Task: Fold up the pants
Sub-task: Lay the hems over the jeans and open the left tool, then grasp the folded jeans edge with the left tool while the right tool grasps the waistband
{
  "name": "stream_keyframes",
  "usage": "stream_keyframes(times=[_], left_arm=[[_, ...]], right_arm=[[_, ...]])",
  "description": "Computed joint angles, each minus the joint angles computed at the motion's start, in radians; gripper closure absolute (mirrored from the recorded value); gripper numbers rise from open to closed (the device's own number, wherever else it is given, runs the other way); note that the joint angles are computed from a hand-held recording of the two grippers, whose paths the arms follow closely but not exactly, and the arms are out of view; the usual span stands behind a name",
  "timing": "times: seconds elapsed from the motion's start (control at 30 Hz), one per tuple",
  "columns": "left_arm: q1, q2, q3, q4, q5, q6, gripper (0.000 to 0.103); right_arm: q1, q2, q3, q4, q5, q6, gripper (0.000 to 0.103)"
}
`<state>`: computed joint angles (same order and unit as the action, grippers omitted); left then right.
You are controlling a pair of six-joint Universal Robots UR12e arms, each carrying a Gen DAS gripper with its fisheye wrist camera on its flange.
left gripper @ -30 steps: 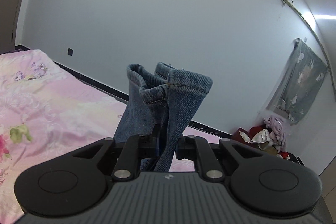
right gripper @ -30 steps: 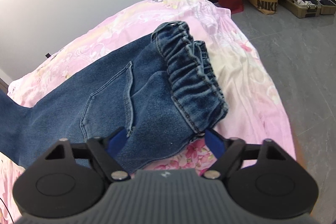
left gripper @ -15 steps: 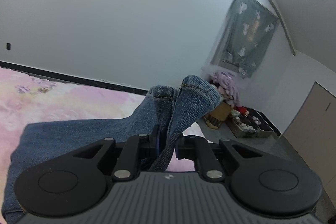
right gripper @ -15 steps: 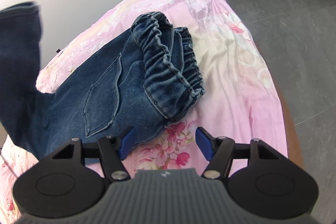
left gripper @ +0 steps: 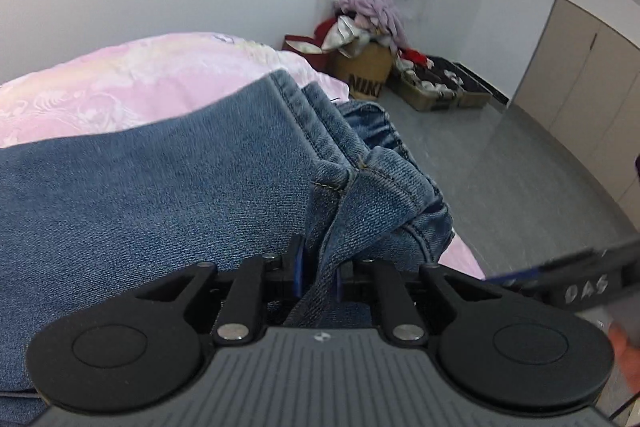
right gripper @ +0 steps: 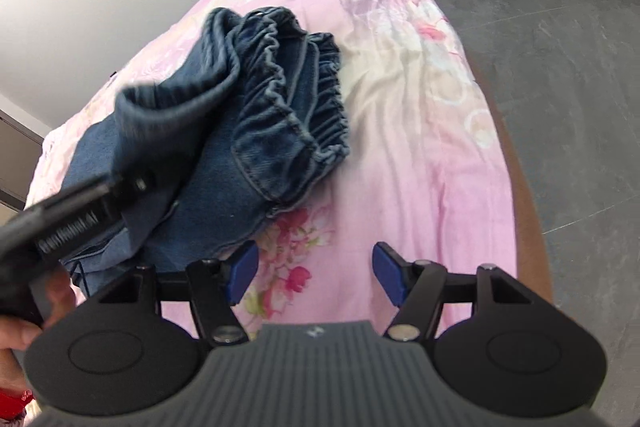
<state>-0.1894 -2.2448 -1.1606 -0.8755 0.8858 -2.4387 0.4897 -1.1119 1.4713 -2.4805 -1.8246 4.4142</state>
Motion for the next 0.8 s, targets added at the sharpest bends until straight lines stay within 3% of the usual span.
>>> stream_keyframes(times=[0.1,0.13,0.2,0.23,0.33,0.4,0.5,0.6,0.8], left_arm=[[0.003,0.002,0.007,-0.025,-0.007,0.010,0.086],[0.000,0.002,0.014,-0.031,-0.002,0.016,0.080],[0.002,0.009,0.028,-0.099,0.004,0.063,0.048],[0.007,0.009,0.048,-0.180,-0.015,0.116,0.042],[0.028,0.025,0.056,-0.287,-0.058,0.236,0.040],[0.045,0.040,0.050,-0.310,-0.068,0.265,0.040],[0.067,0.055,0.043,-0.272,-0.066,0.265,0.040],[0.093,0.065,0.035,-0.165,-0.035,0.238,0.040],[0.150,0.064,0.054,-0.004,0.115,0.168,0.040]], right_arm=[[0.000,-0.015,-0.001,0.035,-0.016,-0.002,0.042],[0.001,-0.019,-0.005,0.047,-0.025,-0.006,0.042],[0.002,-0.025,-0.019,0.075,-0.045,-0.020,0.042],[0.003,-0.028,-0.027,0.089,-0.058,-0.030,0.042],[0.007,-0.029,-0.060,0.114,-0.096,-0.057,0.042],[0.011,-0.025,-0.087,0.118,-0.121,-0.082,0.042],[0.015,-0.002,-0.142,0.113,-0.143,-0.142,0.044],[0.015,0.033,-0.207,0.124,-0.148,-0.192,0.046],[0.005,0.098,-0.313,0.183,-0.114,-0.206,0.064]])
